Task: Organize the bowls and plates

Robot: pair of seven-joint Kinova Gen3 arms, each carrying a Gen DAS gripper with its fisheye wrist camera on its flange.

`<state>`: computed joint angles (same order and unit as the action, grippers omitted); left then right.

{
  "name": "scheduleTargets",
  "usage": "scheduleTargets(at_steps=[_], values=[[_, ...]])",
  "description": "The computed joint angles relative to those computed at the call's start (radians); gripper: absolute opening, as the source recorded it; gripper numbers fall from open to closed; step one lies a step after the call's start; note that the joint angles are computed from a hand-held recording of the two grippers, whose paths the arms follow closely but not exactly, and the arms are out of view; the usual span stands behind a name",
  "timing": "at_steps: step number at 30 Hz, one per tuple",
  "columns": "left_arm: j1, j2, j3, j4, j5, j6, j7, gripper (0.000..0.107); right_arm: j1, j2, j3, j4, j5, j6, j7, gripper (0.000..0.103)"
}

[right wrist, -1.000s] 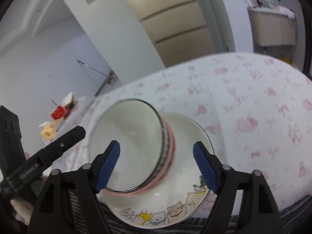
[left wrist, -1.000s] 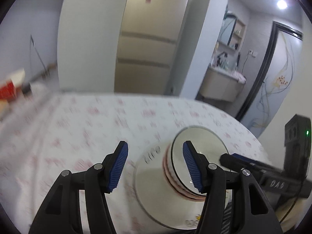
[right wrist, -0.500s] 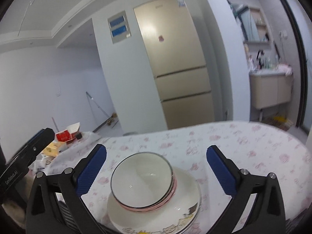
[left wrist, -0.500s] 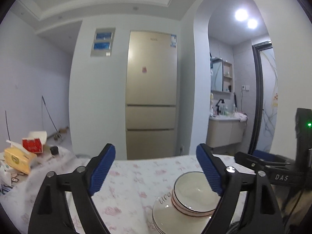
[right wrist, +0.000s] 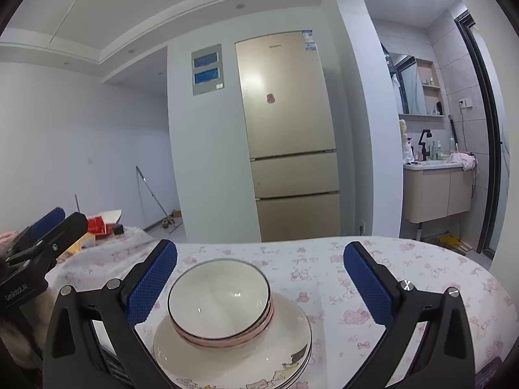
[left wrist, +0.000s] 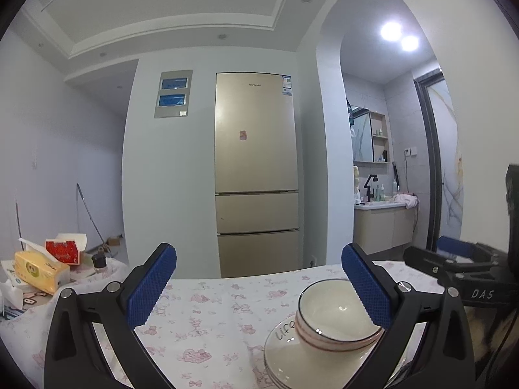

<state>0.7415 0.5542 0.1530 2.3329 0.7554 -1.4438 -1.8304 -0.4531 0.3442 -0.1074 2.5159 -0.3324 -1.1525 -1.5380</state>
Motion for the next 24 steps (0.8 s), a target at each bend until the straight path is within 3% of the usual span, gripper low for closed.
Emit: scheduleTargets(at_steps=[7,12,17,24], values=[[-0.002,0.065,-0.008,-0.006,-0.014,-0.006,0.014,0.103,-0.069,0.084,-0.001,0.026,-0.089,-0.139,0.048,0.103],[0.003,0.074,-0.01,-0.022,0.003,0.011,0.002,0.103,-0.123,0.116,0.003,0.026,-0.149,-0.155,0.11,0.102],[0.025,0.1,-0.016,-0.013,0.028,-0.051,0.017,0.103,-0.114,0.11,0.004,0.021,-0.145,-0.127,0.108,0.103],[-0.002,0.081,-0.011,-0.024,0.0,0.017,-0.004,0.103,-0.106,0.114,0.004,0.045,-0.153,-0.167,0.058,0.103]])
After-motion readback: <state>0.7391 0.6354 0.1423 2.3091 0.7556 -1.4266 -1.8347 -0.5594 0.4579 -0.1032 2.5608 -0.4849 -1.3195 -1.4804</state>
